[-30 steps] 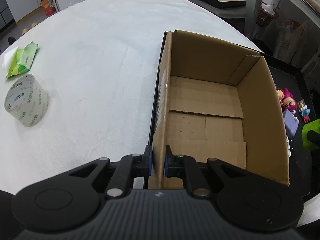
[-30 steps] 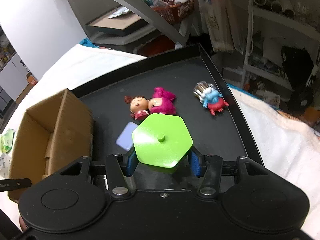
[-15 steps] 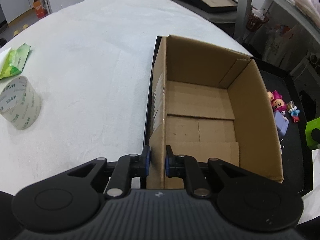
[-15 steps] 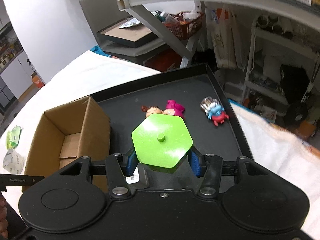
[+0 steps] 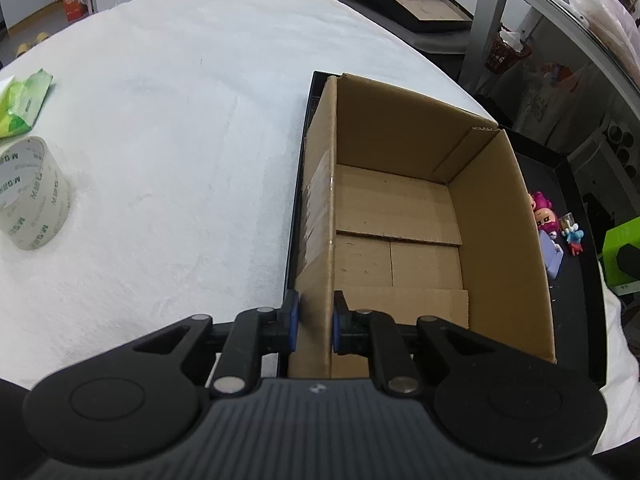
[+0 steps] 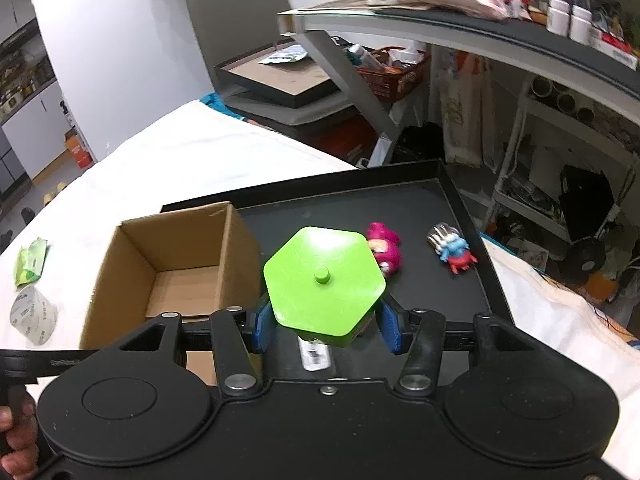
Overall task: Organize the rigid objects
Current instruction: 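Drop the green block into the box while the left gripper holds the box wall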
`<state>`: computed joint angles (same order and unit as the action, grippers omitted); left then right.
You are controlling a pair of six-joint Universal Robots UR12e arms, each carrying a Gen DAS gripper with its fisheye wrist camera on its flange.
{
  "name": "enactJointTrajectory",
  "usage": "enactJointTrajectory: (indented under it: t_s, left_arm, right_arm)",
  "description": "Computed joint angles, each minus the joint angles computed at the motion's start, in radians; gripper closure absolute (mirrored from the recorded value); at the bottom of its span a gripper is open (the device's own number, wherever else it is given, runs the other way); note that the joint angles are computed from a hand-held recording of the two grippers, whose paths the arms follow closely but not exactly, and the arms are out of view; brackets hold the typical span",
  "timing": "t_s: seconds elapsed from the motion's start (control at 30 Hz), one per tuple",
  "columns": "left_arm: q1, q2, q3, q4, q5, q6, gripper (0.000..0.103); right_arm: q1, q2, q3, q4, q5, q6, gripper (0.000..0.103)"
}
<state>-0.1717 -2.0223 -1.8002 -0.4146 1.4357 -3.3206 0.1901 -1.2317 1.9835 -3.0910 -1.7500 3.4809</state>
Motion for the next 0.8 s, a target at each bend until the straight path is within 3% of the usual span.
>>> enactJointTrajectory:
  t_s: [0.37, 0.8]
  left_arm:
    - [0.016, 0.003, -0.008, 0.009, -0.051, -0.021, 0.087]
    - [0.039, 0.002, -0.018, 0.018, -0.107, -0.023, 0.086]
  right_arm:
    - [0.052, 0.017, -0.08, 0.079, -0.041, -0.064, 0.052]
    - [0.096, 0.072, -0.172, 0.14, -0.029, -0.142, 0.052]
